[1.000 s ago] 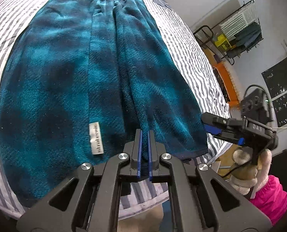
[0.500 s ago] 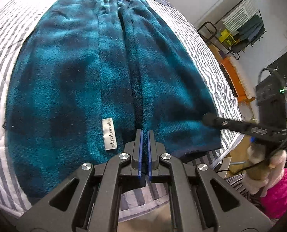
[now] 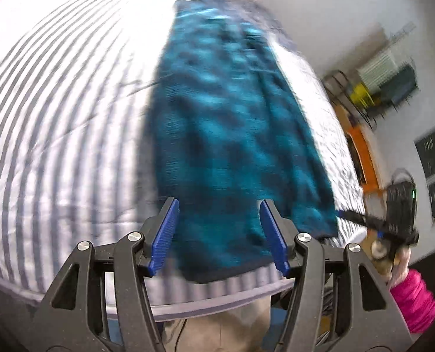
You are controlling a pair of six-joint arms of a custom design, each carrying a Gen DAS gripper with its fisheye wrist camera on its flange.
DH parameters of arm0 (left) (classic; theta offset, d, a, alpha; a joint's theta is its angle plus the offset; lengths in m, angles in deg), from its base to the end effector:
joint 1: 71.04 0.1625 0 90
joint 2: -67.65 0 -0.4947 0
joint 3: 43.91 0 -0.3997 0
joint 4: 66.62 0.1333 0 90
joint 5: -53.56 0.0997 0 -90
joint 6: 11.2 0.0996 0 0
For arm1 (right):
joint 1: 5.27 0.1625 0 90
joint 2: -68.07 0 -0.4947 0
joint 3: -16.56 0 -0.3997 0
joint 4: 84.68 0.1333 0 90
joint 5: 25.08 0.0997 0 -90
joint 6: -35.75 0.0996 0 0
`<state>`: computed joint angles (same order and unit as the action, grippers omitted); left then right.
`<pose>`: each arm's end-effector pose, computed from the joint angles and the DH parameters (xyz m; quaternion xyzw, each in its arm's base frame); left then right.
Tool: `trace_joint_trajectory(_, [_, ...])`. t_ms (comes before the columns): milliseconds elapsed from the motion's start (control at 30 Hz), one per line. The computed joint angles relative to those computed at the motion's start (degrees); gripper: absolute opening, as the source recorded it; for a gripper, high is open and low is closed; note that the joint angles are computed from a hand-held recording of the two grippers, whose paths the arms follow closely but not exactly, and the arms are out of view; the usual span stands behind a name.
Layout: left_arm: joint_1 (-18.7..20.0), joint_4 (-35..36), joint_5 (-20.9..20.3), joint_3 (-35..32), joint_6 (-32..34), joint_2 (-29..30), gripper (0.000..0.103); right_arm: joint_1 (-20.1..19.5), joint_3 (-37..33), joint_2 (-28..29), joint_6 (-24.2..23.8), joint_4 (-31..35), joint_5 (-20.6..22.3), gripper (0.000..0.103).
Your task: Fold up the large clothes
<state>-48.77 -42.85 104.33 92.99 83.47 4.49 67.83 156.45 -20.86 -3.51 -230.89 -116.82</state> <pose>-0.1351 -0.2674 0.1567 -0.1221 0.9322 -0.3114 0.1380 0.0173 -0.3913 0.2567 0.1930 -0.9800 0.0333 0.0349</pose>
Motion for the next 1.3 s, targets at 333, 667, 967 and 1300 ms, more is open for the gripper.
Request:
trace_joint_trajectory(333, [4.66,-19.24,9.13,7.3,3.1,-3.89,0.059,-0.35,-0.25,7.51,1.45,4.32,1.33,0.048])
trace_joint_trajectory(667, [4.79,-17.62,9.86,4.05,6.29,-0.26,0.02,-0.49,-0.11,10.26,-0.11,4.04,4.21,0.027])
trace_joint_trajectory(967, [2.16,-19.35,6.78,3.42,6.71,-5.93,0.015,-0.25,-1.79,6.52,-1.06,9.68,11.3,0.016])
trace_joint_trajectory(1300, [5.37,-12.39,1.48,-3.96,13.67,-9.77,0.014,5.3,-4.36,5.21,2.77,5.74,14.73,0.013])
